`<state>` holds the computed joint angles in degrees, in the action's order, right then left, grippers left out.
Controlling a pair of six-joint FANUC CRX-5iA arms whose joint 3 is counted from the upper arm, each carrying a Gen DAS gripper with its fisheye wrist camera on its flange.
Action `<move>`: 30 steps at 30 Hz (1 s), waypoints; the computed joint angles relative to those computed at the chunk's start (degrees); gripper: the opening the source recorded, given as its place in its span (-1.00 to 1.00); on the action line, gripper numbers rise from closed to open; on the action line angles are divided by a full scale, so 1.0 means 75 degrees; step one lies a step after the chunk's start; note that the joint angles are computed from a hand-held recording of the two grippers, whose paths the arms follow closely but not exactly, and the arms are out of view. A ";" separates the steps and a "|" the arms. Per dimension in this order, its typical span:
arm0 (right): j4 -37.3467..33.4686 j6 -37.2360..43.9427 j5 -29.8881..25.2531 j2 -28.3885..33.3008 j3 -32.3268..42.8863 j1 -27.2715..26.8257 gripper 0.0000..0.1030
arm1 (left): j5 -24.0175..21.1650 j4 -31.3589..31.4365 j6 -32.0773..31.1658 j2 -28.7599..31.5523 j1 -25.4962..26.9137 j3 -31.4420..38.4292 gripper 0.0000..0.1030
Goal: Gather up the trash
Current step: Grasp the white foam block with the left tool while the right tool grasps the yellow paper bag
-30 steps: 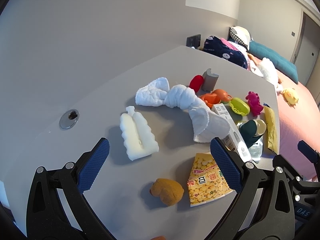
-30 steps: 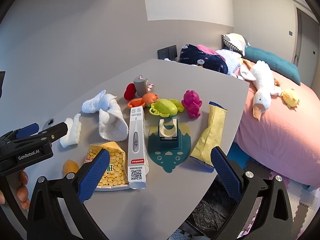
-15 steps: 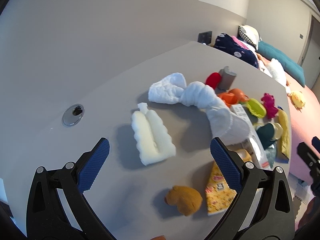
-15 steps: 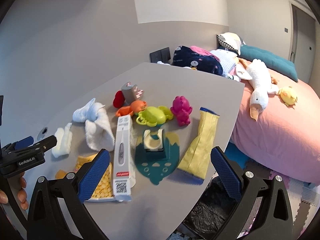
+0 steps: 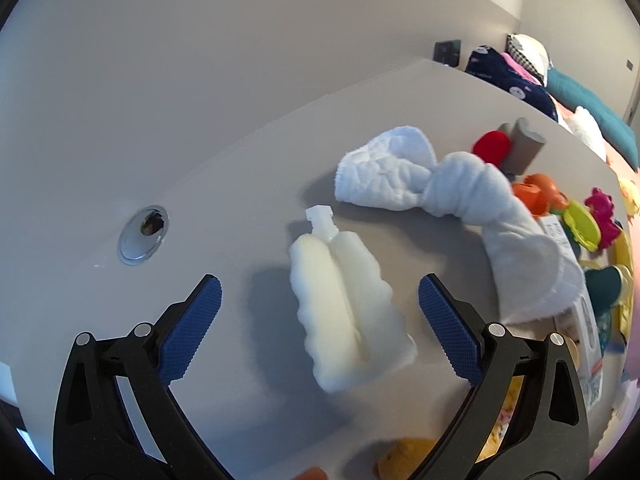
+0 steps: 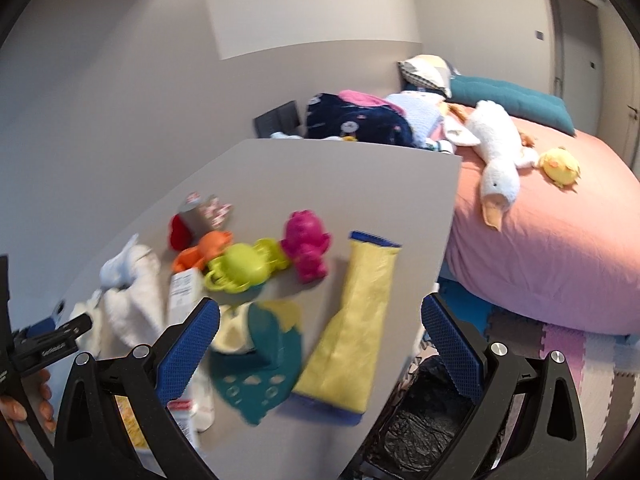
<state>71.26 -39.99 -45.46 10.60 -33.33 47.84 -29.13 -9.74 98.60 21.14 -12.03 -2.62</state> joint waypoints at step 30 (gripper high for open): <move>-0.1400 0.1722 0.0137 0.0861 0.0724 -0.0241 -0.63 | 0.0133 0.1325 -0.1305 0.0357 0.0319 -0.0118 0.00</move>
<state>60.76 -27.08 -44.43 17.06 -27.90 46.03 -28.13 0.19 88.80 23.81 -9.64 -3.51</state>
